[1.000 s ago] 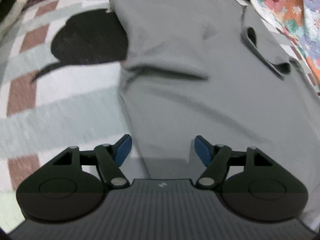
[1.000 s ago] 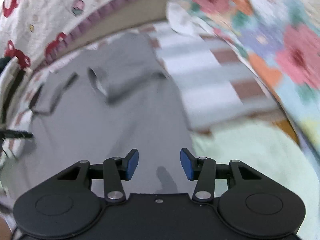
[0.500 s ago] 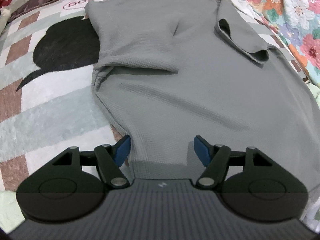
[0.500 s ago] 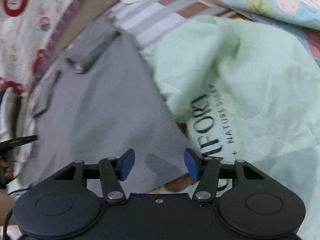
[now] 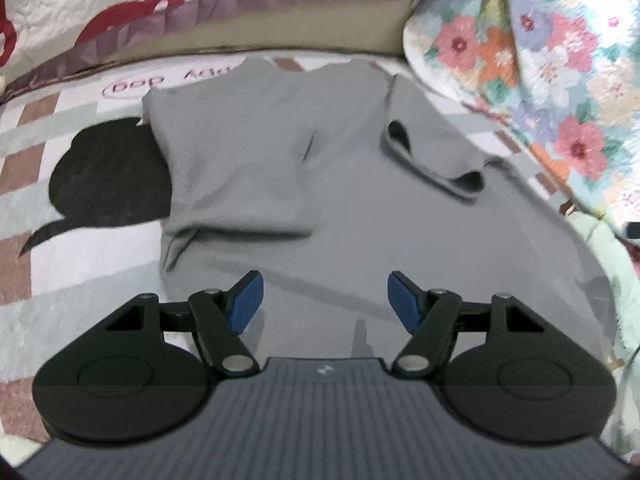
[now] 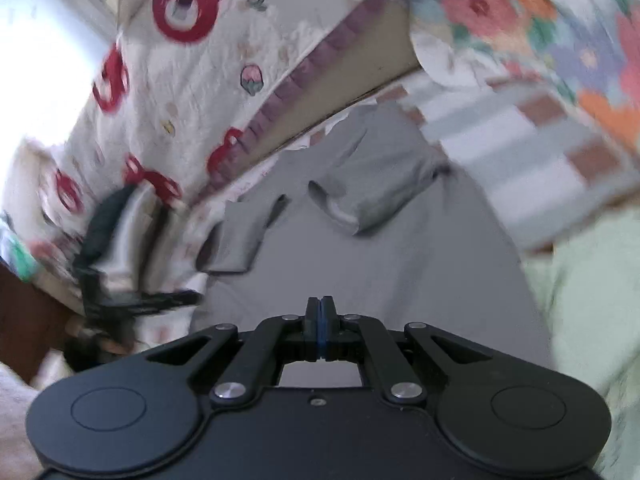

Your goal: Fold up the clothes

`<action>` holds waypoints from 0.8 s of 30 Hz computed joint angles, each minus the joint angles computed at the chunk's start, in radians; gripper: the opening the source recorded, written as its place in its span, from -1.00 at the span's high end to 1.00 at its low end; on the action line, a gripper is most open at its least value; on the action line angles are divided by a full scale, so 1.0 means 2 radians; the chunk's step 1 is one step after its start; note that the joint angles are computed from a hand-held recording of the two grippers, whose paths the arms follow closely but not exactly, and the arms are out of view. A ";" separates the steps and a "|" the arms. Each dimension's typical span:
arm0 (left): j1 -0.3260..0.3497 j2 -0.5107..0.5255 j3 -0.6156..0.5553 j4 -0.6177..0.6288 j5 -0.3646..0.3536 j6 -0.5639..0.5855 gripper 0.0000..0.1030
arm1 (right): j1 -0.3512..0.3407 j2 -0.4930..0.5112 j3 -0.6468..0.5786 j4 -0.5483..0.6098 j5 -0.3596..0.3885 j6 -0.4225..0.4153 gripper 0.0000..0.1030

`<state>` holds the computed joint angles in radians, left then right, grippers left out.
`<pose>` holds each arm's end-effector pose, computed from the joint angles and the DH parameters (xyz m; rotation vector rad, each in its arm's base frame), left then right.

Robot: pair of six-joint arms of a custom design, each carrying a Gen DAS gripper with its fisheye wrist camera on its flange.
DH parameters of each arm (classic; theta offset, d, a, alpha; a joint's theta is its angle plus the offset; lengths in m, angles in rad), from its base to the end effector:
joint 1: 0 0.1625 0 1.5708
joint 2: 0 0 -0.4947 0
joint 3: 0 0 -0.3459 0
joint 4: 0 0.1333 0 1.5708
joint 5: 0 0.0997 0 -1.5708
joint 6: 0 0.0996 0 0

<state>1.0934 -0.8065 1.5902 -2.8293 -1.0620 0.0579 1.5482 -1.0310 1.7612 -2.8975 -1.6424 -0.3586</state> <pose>-0.1674 -0.7193 0.2437 0.5382 2.5910 -0.7680 0.1115 -0.6529 0.3300 0.4443 -2.8068 0.8385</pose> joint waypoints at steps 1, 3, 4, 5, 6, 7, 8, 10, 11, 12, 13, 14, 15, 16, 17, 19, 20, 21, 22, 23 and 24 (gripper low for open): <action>0.000 0.001 0.002 -0.012 -0.001 0.006 -0.33 | 0.012 0.017 -0.019 0.005 -0.028 -0.019 0.92; 0.000 0.006 0.005 -0.039 0.001 0.022 -0.33 | 0.033 0.052 -0.059 0.016 -0.078 -0.051 0.85; 0.001 0.011 0.003 -0.048 0.002 0.032 -0.33 | 0.040 0.071 -0.081 0.022 -0.098 -0.060 0.85; 0.001 0.015 0.000 -0.055 0.004 0.041 -0.33 | 0.045 0.090 -0.103 0.029 -0.106 -0.072 0.82; 0.003 0.020 -0.004 -0.057 0.002 0.046 -0.33 | 0.050 0.109 -0.124 0.029 -0.114 -0.089 0.64; 0.006 0.024 -0.008 -0.057 0.000 0.048 -0.33 | 0.054 0.128 -0.145 0.026 -0.127 -0.108 0.25; 0.008 0.027 -0.011 -0.056 -0.002 0.046 -0.33 | 0.059 0.148 -0.167 0.024 -0.139 -0.127 0.13; 0.011 0.029 -0.014 -0.049 -0.003 0.040 -0.33 | 0.066 0.183 -0.203 0.008 -0.174 -0.156 0.10; 0.012 0.029 -0.015 -0.048 -0.002 0.039 -0.33 | 0.068 0.197 -0.219 0.005 -0.186 -0.165 0.10; 0.012 0.029 -0.014 -0.047 -0.001 0.039 -0.33 | 0.068 0.210 -0.236 0.004 -0.196 -0.172 0.09; 0.013 0.030 -0.015 -0.044 -0.001 0.036 -0.33 | 0.068 0.221 -0.251 0.007 -0.205 -0.173 0.06; 0.013 0.030 -0.017 -0.041 0.001 0.033 -0.33 | 0.066 0.231 -0.266 0.013 -0.213 -0.170 0.02; 0.014 0.032 -0.019 -0.041 0.002 0.033 -0.33 | 0.064 0.242 -0.281 0.017 -0.227 -0.171 -0.02; 0.014 0.033 -0.021 -0.044 0.003 0.035 -0.33 | 0.062 0.254 -0.298 0.021 -0.244 -0.175 -0.01; 0.014 0.035 -0.023 -0.046 0.005 0.036 -0.33 | 0.059 0.264 -0.311 0.022 -0.259 -0.185 0.00; 0.015 0.038 -0.026 -0.048 0.007 0.038 -0.33 | 0.058 0.270 -0.306 -0.004 -0.273 -0.221 0.91; 0.015 0.039 -0.027 -0.047 0.008 0.038 -0.33 | 0.058 0.264 -0.291 -0.024 -0.271 -0.231 0.91; 0.016 0.040 -0.029 -0.043 0.009 0.036 -0.33 | 0.058 0.255 -0.270 -0.046 -0.266 -0.235 0.91; 0.016 0.041 -0.031 -0.039 0.010 0.034 -0.33 | 0.058 0.246 -0.247 -0.070 -0.262 -0.233 0.91; 0.017 0.042 -0.033 -0.035 0.011 0.034 -0.33 | 0.058 0.242 -0.233 -0.084 -0.265 -0.231 0.91; 0.017 0.043 -0.035 -0.031 0.011 0.033 -0.33 | 0.057 0.242 -0.226 -0.090 -0.271 -0.231 0.91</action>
<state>1.1277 -0.7208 1.5201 -2.8910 -1.0407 0.1242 1.6618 -0.5462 1.3089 -3.0776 -2.1842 -0.8197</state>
